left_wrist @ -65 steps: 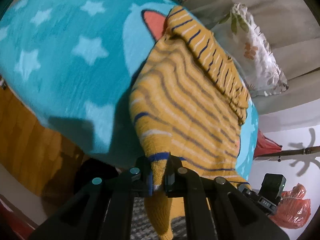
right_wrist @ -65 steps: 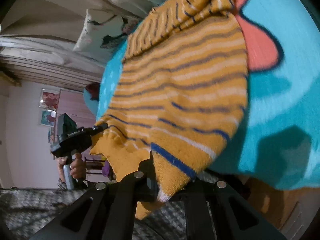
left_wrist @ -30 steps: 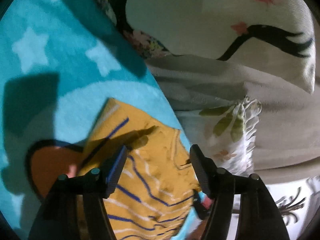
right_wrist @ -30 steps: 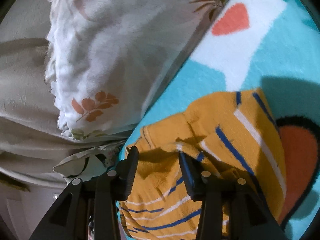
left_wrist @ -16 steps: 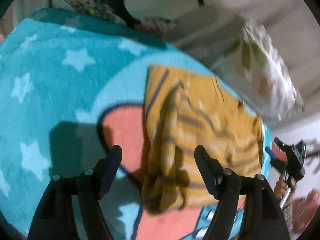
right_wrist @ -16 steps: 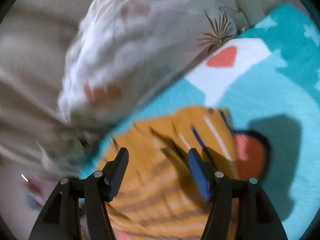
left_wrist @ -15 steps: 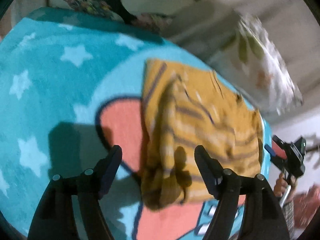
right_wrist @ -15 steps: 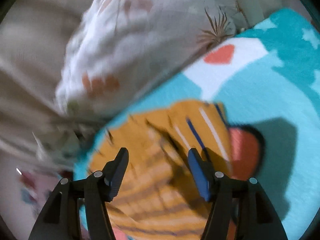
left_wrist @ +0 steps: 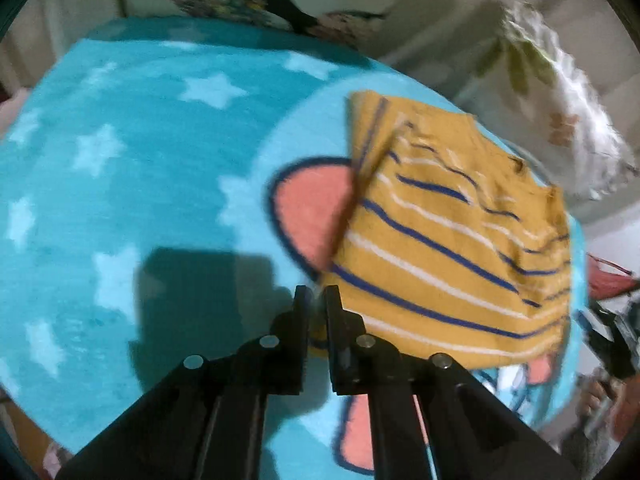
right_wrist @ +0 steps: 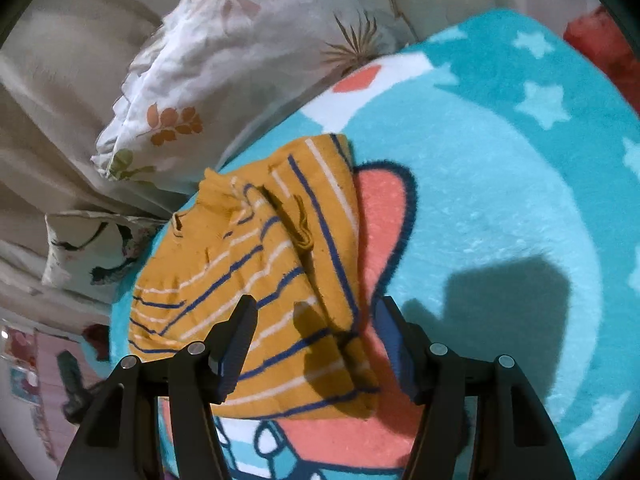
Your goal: Fold small clothes
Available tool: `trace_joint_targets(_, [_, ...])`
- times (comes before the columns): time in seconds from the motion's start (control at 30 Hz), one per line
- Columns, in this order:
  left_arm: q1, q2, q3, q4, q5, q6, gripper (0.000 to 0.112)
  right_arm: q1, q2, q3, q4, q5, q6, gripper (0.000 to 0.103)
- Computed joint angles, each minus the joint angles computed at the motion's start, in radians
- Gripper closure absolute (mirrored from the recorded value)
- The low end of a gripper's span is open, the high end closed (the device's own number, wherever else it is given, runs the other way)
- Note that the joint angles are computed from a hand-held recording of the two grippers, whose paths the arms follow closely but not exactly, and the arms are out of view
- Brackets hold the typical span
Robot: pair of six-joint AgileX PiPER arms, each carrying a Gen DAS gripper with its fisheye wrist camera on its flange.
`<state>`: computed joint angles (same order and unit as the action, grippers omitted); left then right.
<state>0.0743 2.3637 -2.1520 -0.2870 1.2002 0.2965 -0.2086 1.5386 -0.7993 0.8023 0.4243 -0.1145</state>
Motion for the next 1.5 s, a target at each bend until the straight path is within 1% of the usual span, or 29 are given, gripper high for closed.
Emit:
trace_joint_targets(0.03, [-0.010, -0.021, 0.035, 0.048, -0.040, -0.022, 0.105, 0.024, -0.010, -0.016, -0.066, -0.011, 0.058, 0.037])
trace_joint_targets(0.07, [-0.015, -0.035, 0.058, 0.080, -0.062, -0.050, 0.105, 0.048, -0.015, -0.036, -0.127, -0.020, 0.107, 0.037])
trace_joint_targets(0.13, [0.003, -0.059, 0.091, 0.066, -0.069, -0.085, 0.104, 0.094, 0.002, -0.095, -0.214, -0.029, 0.175, 0.037])
trace_joint_targets(0.17, [0.013, -0.094, 0.142, 0.043, -0.095, -0.070, 0.099, 0.117, 0.022, -0.129, -0.242, -0.034, 0.189, 0.037])
trace_joint_targets(0.2, [0.022, -0.136, 0.201, 0.036, -0.133, -0.050, 0.086, 0.141, 0.042, -0.160, -0.295, -0.042, 0.231, 0.037])
trace_joint_targets(0.23, [0.022, -0.172, 0.255, 0.034, -0.172, -0.041, 0.077, 0.179, 0.074, -0.205, -0.388, -0.058, 0.307, 0.037])
trace_joint_targets(0.27, [0.026, -0.230, 0.337, 0.023, -0.236, -0.030, 0.063, 0.209, 0.106, -0.245, -0.455, -0.068, 0.354, 0.037])
trace_joint_targets(0.3, [0.021, -0.265, 0.386, 0.011, -0.269, -0.036, 0.058, 0.234, 0.146, -0.290, -0.490, -0.071, 0.361, 0.037])
trace_joint_targets(0.37, [0.029, -0.294, 0.421, -0.011, -0.276, -0.032, 0.058, 0.268, 0.251, -0.411, -0.512, -0.038, 0.340, 0.038])
trace_joint_targets(0.43, [0.030, -0.315, 0.448, -0.024, -0.275, -0.040, 0.058, 0.268, 0.376, -0.557, -0.463, 0.032, 0.286, 0.039])
trace_joint_targets(0.5, [0.031, -0.332, 0.479, -0.033, -0.283, -0.034, 0.057, 0.260, 0.478, -0.680, -0.492, 0.087, 0.323, 0.041])
trace_joint_targets(0.53, [0.033, -0.342, 0.494, -0.034, -0.285, -0.029, 0.057, 0.256, 0.536, -0.756, -0.558, 0.127, 0.387, 0.041])
trace_joint_targets(0.57, [0.030, -0.354, 0.512, -0.029, -0.290, -0.033, 0.057, 0.253, 0.589, -0.829, -0.645, 0.179, 0.469, 0.044])
trace_joint_targets(0.63, [0.030, -0.380, 0.552, -0.010, -0.307, -0.041, 0.057, 0.252, 0.668, -0.945, -0.827, 0.284, 0.625, 0.059])
trace_joint_targets(0.67, [0.029, -0.391, 0.568, -0.001, -0.316, -0.044, 0.057, 0.250, 0.687, -0.973, -0.895, 0.315, 0.673, 0.075])
trace_joint_targets(0.7, [0.029, -0.403, 0.584, 0.008, -0.323, -0.047, 0.057, 0.249, 0.690, -0.980, -0.924, 0.328, 0.696, 0.078])
trace_joint_targets(0.77, [0.035, -0.408, 0.596, -0.003, -0.329, -0.042, 0.053, 0.250, 0.651, -0.939, -0.962, 0.320, 0.733, 0.076])
trace_joint_targets(0.83, [0.039, -0.408, 0.601, -0.019, -0.330, -0.042, 0.051, 0.274, 0.603, -0.886, -1.084, 0.329, 0.819, 0.064])
trace_joint_targets(0.87, [0.037, -0.407, 0.602, -0.020, -0.328, -0.049, 0.051, 0.282, 0.576, -0.850, -1.136, 0.330, 0.862, 0.054])
trace_joint_targets(0.9, [0.032, -0.406, 0.605, -0.025, -0.324, -0.051, 0.051, 0.280, 0.535, -0.794, -1.153, 0.306, 0.885, 0.053])
trace_joint_targets(0.93, [0.026, -0.409, 0.613, -0.032, -0.325, -0.048, 0.051, 0.265, 0.477, -0.711, -1.130, 0.253, 0.883, 0.053])
trace_joint_targets(1.1, [-0.030, -0.440, 0.673, -0.031, -0.345, -0.052, 0.048, 0.185, 0.230, -0.353, -0.897, 0.049, 0.754, 0.053])
trace_joint_targets(1.17, [-0.053, -0.451, 0.693, -0.029, -0.348, -0.054, 0.048, 0.173, 0.135, -0.222, -0.802, -0.019, 0.695, 0.053])
trace_joint_targets(1.23, [-0.082, -0.468, 0.722, -0.024, -0.358, -0.057, 0.048, 0.196, 0.060, -0.123, -0.754, -0.078, 0.672, 0.053])
trace_joint_targets(1.27, [-0.092, -0.473, 0.732, -0.021, -0.364, -0.058, 0.048, 0.216, 0.028, -0.086, -0.767, -0.093, 0.694, 0.053])
trace_joint_targets(1.33, [-0.119, -0.491, 0.757, -0.009, -0.374, -0.070, 0.048, 0.279, -0.014, -0.028, -0.872, -0.110, 0.817, 0.053])
trace_joint_targets(1.4, [-0.138, -0.512, 0.782, -0.004, -0.384, -0.079, 0.048, 0.325, -0.019, 0.001, -0.942, -0.108, 0.896, 0.053])
trace_joint_targets(1.47, [-0.149, -0.535, 0.805, 0.000, -0.395, -0.087, 0.048, 0.329, 0.011, 0.007, -0.909, -0.107, 0.871, 0.053])
trace_joint_targets(1.5, [-0.155, -0.550, 0.820, 0.003, -0.403, -0.092, 0.048, 0.333, 0.029, 0.007, -0.896, -0.085, 0.864, 0.053])
